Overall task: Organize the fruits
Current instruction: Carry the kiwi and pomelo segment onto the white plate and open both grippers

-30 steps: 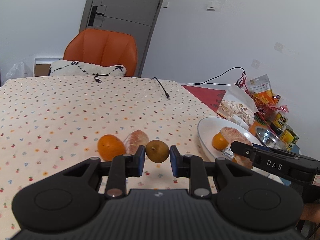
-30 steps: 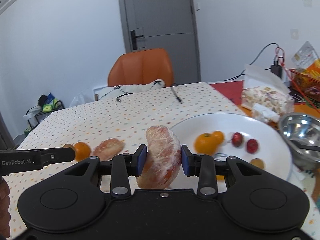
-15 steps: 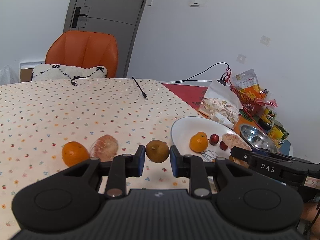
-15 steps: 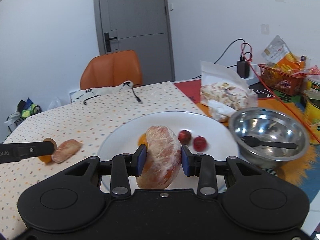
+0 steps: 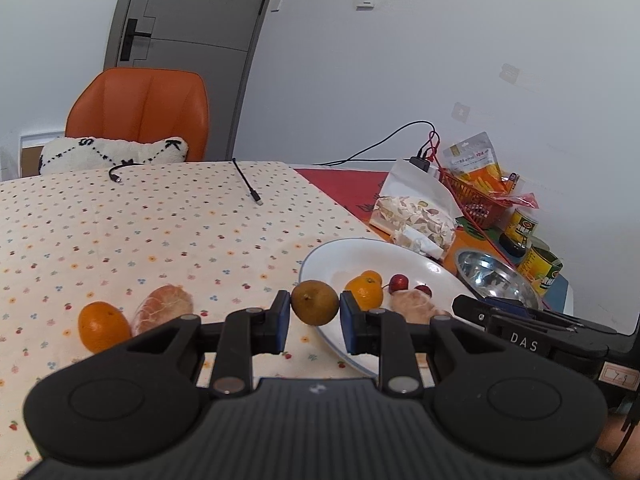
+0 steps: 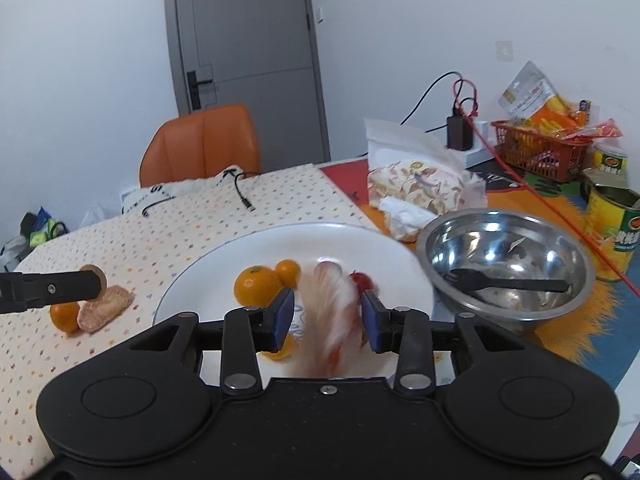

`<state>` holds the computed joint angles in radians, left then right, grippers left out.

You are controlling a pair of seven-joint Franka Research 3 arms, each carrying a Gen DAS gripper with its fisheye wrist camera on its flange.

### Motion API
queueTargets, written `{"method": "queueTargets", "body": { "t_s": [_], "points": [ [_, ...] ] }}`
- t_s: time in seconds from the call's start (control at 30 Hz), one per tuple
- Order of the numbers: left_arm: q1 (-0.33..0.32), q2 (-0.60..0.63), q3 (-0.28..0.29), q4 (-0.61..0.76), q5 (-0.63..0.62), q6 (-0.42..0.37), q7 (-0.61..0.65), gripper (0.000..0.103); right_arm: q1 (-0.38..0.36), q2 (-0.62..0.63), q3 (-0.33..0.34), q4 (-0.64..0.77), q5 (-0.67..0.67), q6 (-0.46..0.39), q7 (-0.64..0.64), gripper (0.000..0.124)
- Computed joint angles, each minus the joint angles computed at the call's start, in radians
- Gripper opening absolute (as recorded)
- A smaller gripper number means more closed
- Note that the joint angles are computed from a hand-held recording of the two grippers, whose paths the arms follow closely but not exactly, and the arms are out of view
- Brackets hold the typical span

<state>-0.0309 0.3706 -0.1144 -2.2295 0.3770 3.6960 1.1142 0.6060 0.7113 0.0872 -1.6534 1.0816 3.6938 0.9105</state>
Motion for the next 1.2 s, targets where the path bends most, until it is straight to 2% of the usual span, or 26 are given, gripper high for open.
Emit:
{"method": "queueTargets", "body": {
  "t_s": [0.07, 0.27, 0.53, 0.63, 0.7, 0.8, 0.97, 1.2],
  "points": [
    [-0.002, 0.004, -0.004, 0.006, 0.004, -0.002, 0.000, 0.025, -0.003, -0.005, 0.003, -0.013, -0.011, 0.019, 0.011, 0.040],
    [0.004, 0.015, -0.025, 0.032, 0.044, -0.023, -0.023, 0.025, -0.056, -0.052, 0.041, -0.110, -0.107, 0.043, 0.149, 0.040],
    [0.001, 0.010, -0.026, 0.034, 0.061, -0.029, -0.040, 0.030, -0.054, -0.086, 0.024, -0.179, -0.169, 0.025, 0.242, 0.040],
    [-0.002, 0.001, -0.017, 0.021, 0.047, -0.033, -0.038, 0.031, -0.053, -0.093, 0.020, -0.193, -0.190, 0.015, 0.271, 0.048],
    [-0.002, -0.006, -0.013, 0.011, 0.039, -0.034, -0.037, 0.034, -0.051, -0.096, 0.018, -0.199, -0.207, 0.013, 0.288, 0.048],
    [-0.007, -0.017, -0.001, -0.007, 0.018, -0.031, -0.021, 0.040, -0.046, -0.100, 0.014, -0.206, -0.228, 0.004, 0.306, 0.050],
    [-0.034, -0.041, 0.030, -0.049, -0.065, -0.018, 0.038, 0.059, -0.033, -0.102, 0.003, -0.211, -0.248, -0.008, 0.322, 0.055],
    [-0.048, -0.070, 0.054, -0.098, -0.162, -0.008, 0.118, 0.073, -0.007, -0.097, -0.008, -0.201, -0.247, -0.016, 0.316, 0.069]
  ]
}}
